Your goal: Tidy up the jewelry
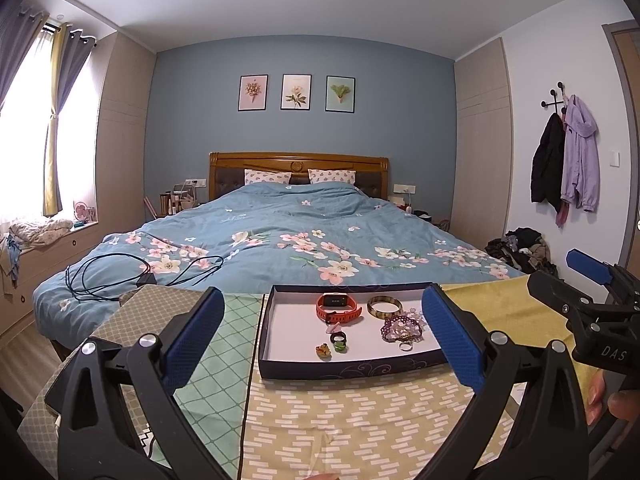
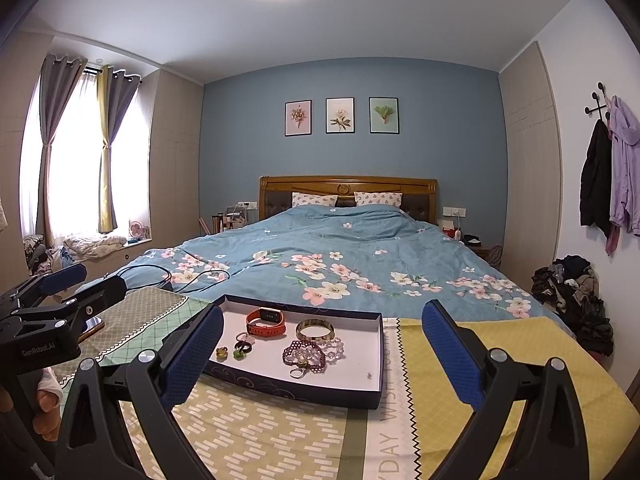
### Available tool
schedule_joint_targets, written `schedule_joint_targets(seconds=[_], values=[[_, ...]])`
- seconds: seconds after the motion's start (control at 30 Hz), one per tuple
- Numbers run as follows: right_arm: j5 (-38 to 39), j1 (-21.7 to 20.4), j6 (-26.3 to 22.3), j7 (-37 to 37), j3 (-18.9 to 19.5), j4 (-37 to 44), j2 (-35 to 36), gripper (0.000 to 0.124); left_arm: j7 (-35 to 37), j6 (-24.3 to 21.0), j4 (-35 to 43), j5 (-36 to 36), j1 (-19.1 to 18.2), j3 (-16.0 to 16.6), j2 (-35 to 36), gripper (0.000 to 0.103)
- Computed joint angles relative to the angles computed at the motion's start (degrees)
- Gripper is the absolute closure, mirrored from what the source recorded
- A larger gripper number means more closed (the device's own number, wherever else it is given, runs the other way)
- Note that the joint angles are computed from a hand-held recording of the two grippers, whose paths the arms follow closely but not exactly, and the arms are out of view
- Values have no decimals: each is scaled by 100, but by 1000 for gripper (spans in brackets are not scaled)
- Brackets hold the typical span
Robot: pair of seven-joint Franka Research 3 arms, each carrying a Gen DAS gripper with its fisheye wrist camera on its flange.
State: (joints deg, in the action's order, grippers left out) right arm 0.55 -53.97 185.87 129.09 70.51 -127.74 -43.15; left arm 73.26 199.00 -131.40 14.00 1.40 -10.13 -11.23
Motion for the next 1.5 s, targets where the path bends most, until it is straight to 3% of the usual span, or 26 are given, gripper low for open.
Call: schedule_joint_targets(seconds=[1.5], values=[[-35, 31, -45, 117, 31, 16, 21, 28, 185, 23, -123, -200, 101, -134, -119, 6]])
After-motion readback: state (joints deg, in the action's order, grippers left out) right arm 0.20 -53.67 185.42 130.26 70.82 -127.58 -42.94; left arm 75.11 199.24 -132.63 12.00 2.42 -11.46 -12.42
